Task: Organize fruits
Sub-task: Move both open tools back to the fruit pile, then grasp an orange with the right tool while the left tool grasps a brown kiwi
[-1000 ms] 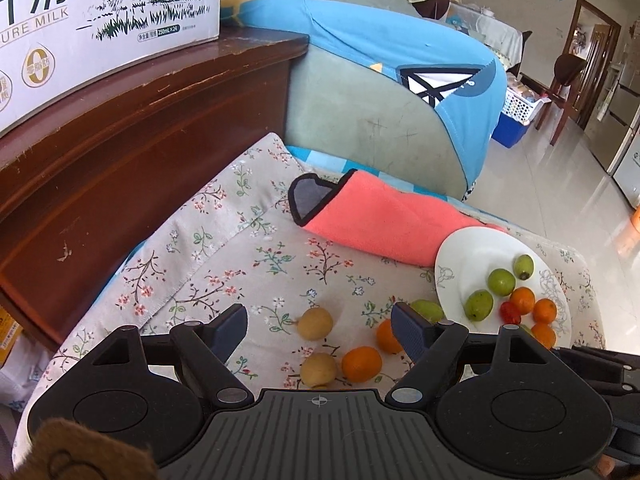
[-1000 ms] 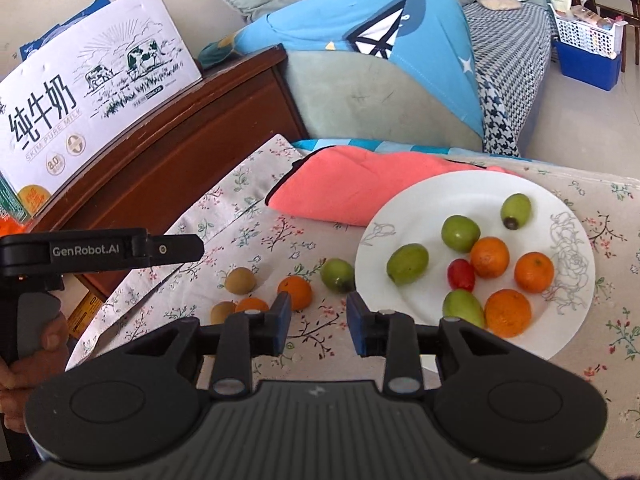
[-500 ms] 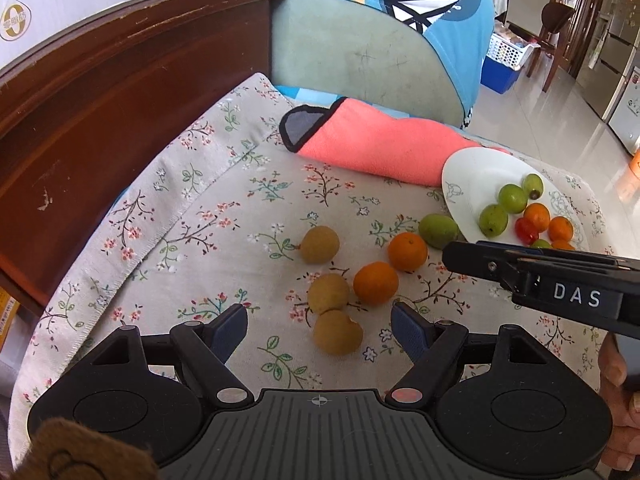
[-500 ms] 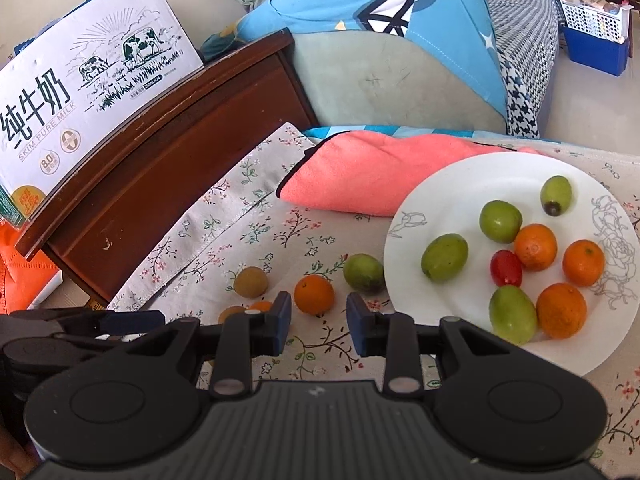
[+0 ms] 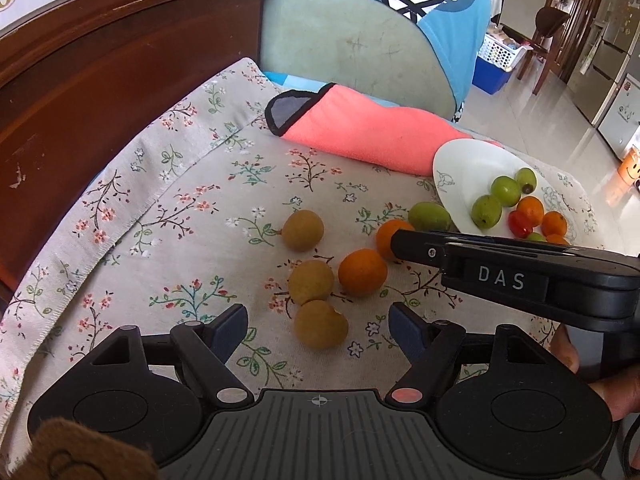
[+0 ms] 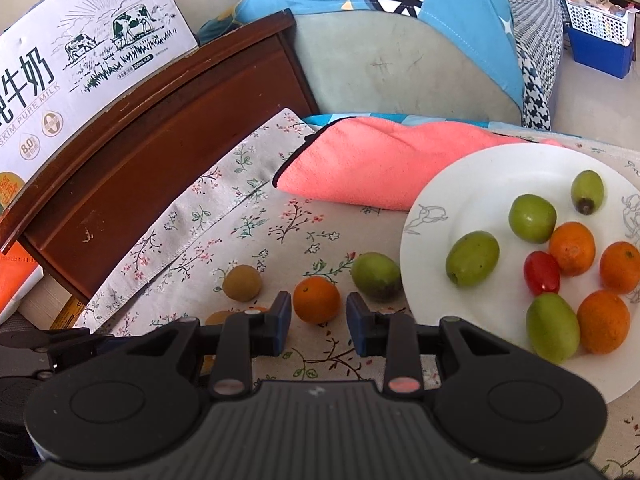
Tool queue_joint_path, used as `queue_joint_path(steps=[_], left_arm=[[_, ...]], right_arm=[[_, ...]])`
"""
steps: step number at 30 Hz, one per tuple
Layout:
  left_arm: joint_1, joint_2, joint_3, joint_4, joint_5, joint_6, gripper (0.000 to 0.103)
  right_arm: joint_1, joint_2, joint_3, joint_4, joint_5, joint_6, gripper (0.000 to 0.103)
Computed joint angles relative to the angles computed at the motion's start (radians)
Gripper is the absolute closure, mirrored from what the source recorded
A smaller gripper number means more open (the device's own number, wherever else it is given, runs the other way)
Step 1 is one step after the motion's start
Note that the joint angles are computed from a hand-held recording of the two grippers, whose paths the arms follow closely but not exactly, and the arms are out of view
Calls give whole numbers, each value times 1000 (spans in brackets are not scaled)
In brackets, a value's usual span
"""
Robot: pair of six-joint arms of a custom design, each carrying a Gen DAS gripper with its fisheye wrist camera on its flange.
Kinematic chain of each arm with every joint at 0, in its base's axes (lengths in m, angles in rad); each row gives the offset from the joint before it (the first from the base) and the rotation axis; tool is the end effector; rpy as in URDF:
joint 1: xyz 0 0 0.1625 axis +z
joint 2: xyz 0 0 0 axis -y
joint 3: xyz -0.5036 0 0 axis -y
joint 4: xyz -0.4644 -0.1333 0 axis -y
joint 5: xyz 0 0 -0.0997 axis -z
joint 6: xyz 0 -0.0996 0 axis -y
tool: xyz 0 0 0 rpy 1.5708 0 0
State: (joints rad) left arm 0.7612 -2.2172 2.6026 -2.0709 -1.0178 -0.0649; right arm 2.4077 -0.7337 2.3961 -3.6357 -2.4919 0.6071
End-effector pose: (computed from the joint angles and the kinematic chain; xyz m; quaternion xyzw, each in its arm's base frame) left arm -0.0427 -0.2970 0.3171 0.3348 0.9003 -0.1654 0.2235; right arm 0.3680 -0.2592 0.0209 0.0124 -0.8821 0.4222 0.2085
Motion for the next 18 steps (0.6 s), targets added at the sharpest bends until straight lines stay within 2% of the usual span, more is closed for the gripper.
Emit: queue_joint_path(steps=[4,7,10,12,18], left_arm=[[0,3,9,-8,4,2,26],[-4,4,22,-25,18,15,30],[4,8,28,-40,19,18,40],[1,2,32,-49,21,35,53],[12,-2,30,-63,4,50,74]], right_arm=[[-10,12,-7,-6,7,-4,71],[-12,25,-19,-4,-6,-25,71],[-14,36,-26,-4,-15,-34,71],[-13,41,-30,0,-23,-38,71],[-6,43,-36,24,-40,-45,74]])
